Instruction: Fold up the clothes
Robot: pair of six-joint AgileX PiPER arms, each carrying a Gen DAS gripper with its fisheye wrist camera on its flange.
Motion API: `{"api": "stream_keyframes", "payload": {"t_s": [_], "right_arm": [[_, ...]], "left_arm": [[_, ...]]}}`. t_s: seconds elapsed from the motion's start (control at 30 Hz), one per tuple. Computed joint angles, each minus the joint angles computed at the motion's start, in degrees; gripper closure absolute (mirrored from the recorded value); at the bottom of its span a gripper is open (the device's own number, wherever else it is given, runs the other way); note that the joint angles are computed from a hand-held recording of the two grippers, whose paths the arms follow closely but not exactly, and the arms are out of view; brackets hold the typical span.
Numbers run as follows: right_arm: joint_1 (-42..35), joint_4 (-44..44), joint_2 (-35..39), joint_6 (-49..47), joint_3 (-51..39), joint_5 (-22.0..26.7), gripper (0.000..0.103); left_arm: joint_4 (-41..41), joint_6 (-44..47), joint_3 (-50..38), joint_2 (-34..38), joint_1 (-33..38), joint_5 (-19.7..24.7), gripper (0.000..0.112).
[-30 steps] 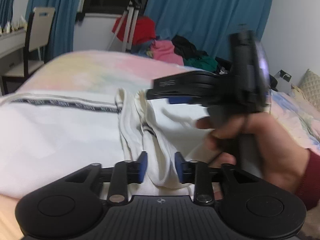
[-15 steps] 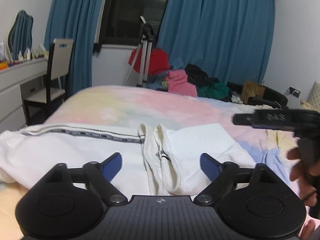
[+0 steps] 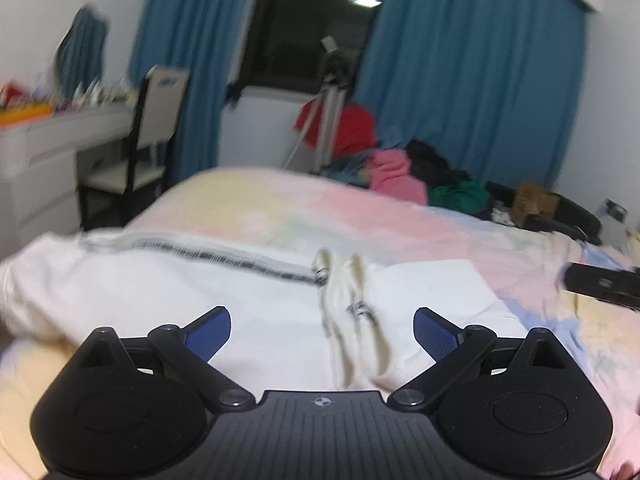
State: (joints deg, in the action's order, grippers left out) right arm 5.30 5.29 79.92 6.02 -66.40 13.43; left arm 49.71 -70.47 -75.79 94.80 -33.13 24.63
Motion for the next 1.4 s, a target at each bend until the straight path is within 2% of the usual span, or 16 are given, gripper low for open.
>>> {"api": "stream_keyframes", "payload": {"t_s": [0.07,0.2,0.43,0.5,0.6,0.73,0.8,0.87,0.93,1.0,1.03,1.1,1.17,1.23,1.33,1.4], "right_arm": [[-0.13,-0.97,0.42,1.07,-0.3,0.24,0.015],[-0.88,1.96,1.21,-0.48,-0.97,2.47,0.015],[-1.9,3.58,2.49,-1.01,-0.89,4.23,0.015],[-2.14,3.46,3.61,-1.04,-1.21,4.35,0.015],[-2.36,3.11,5.8,-1.34,-1.5,3.86,0.015],[-2.21,7.62,9.06,-6.55,-2.07,1.79,0.015],[-1.59,11.51,10.79,-11.43,-2.45,0.09,0.015],[-0.04,8.78,13.37,-10.04,-4.1,-0.72,0.015],[1.51,4.01,16.54,-6.69,-6.53,0.0,0.015],[3.04,-0.8,20.12,-3.4,-9.6,1.95,0.015],[3.59,-1.22,22.07,-4.04,-11.62,4.27,0.015],[4.86,-4.32,25.49,-3.14,-14.9,7.78,0.013],[6.26,-11.09,26.0,1.54,-14.64,6.91,0.013],[6.31,-11.02,25.21,1.71,-14.43,6.6,0.015],[4.83,-3.19,22.91,-3.34,-13.52,5.21,0.015],[3.73,-2.09,20.68,-2.63,-12.58,4.04,0.015]], "left_arm": [[-7.38,2.71,-1.44,0.92,2.61,1.53,0.013],[-24.62,6.39,-0.39,0.13,10.82,0.34,0.013],[-59.57,24.09,0.1,0.76,26.07,2.64,0.02],[-63.45,25.86,-2.2,3.09,28.73,4.3,0.024],[-65.16,23.74,-5.93,6.88,31.77,5.1,0.029],[-56.2,14.54,-10.32,10.83,33.56,2.98,0.032],[-52.84,13.89,-12.78,12.9,34.65,2.2,0.034],[-50.7,14.1,-14.87,14.66,35.43,2.28,0.038],[-47.22,11.01,-15.02,15.29,35.3,1.71,0.046],[-41.48,5.72,-15.39,15.58,34.43,1.91,0.061],[-38.09,2.89,-15.67,15.62,33.9,2.27,0.071],[-31.47,-2.17,-16.23,15.6,32.85,3.03,0.082],[-23.24,-8.48,-16.9,15.85,30.49,3.85,0.088],[-15.25,-12.53,-21.19,17.63,27.06,8.02,0.092],[-4.23,-16.57,-26.09,17.98,21.38,14.81,0.093],[1.86,-19.53,-28.66,17.53,17.54,18.19,0.094]]}}
